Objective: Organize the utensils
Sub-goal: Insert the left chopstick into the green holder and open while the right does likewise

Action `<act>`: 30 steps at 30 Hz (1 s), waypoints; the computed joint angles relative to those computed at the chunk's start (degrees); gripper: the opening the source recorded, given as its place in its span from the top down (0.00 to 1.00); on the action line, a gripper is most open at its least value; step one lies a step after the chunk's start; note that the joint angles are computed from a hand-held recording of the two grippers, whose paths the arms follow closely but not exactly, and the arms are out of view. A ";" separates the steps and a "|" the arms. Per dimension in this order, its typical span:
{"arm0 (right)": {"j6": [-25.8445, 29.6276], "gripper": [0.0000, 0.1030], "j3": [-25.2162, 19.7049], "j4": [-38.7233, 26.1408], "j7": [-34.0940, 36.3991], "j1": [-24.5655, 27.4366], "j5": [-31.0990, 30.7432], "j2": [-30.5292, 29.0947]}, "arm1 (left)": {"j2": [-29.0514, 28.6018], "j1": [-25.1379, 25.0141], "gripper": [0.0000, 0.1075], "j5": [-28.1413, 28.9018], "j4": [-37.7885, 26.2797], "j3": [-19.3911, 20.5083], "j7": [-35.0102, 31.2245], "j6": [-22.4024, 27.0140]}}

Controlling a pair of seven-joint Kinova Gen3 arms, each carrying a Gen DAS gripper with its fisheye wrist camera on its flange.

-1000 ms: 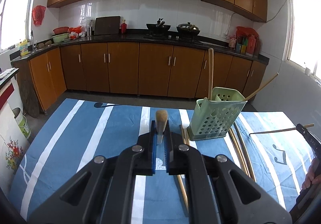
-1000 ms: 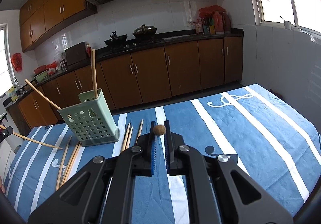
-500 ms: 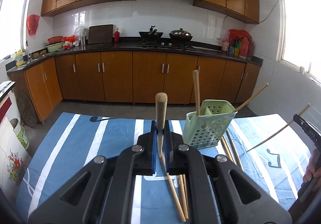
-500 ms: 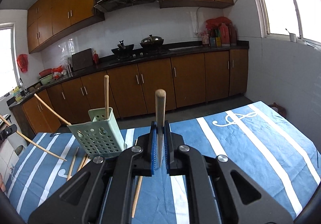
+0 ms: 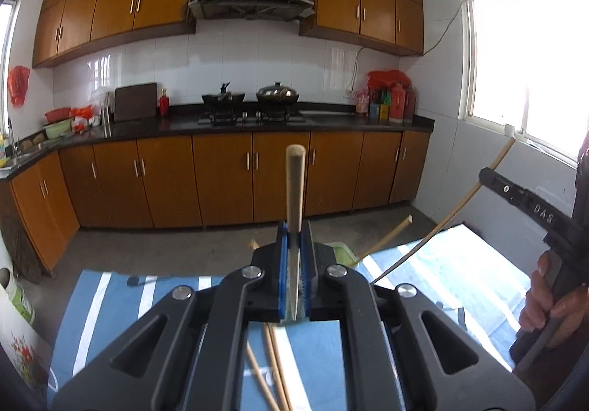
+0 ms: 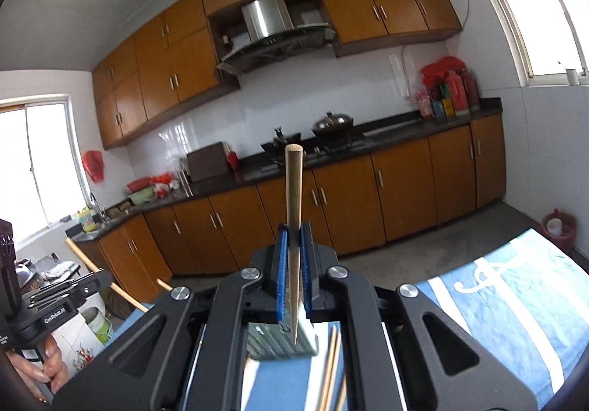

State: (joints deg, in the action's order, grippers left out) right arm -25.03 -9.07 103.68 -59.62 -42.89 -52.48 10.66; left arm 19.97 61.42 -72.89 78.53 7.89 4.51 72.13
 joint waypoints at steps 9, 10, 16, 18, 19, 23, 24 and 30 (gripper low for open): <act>-4.34 0.93 0.95 -5.90 0.10 -2.38 1.26 5.85 | 4.24 -0.95 0.93 -4.81 -7.17 -4.24 2.06 -0.89; -4.07 0.93 1.14 -6.57 0.45 -2.48 0.86 6.66 | 4.58 -1.41 0.93 -4.21 -7.42 -4.51 2.14 -1.62; 0.31 0.93 3.58 -9.97 4.99 -3.79 -4.34 10.05 | 6.39 -3.96 0.93 0.31 -6.86 -6.19 2.20 -6.03; 1.44 0.93 4.37 -10.55 6.25 -4.28 -5.70 10.76 | 6.57 -4.68 0.93 1.36 -5.75 -6.74 2.83 -7.94; 2.05 0.93 4.74 -10.77 6.80 -4.48 -6.36 11.06 | 6.60 -4.89 0.93 1.75 -5.26 -6.94 3.18 -8.64; 3.84 0.93 6.09 -11.73 8.76 -5.17 -9.06 12.02 | 6.95 -6.11 0.93 4.10 -4.51 -7.43 3.30 -10.56; 4.25 0.93 6.40 -11.83 9.26 -5.34 -9.80 12.12 | 6.90 -6.34 0.93 4.58 -4.13 -7.57 3.50 -11.04; 6.28 0.92 7.51 -11.95 12.14 -5.83 -12.64 11.76 | 6.25 -6.82 0.83 6.35 -2.64 -8.05 4.27 -12.13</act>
State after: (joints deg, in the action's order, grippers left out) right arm -18.74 -1.56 91.74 -47.48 -48.72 -65.12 22.42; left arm 26.23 54.59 -66.54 75.89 -0.16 8.78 59.99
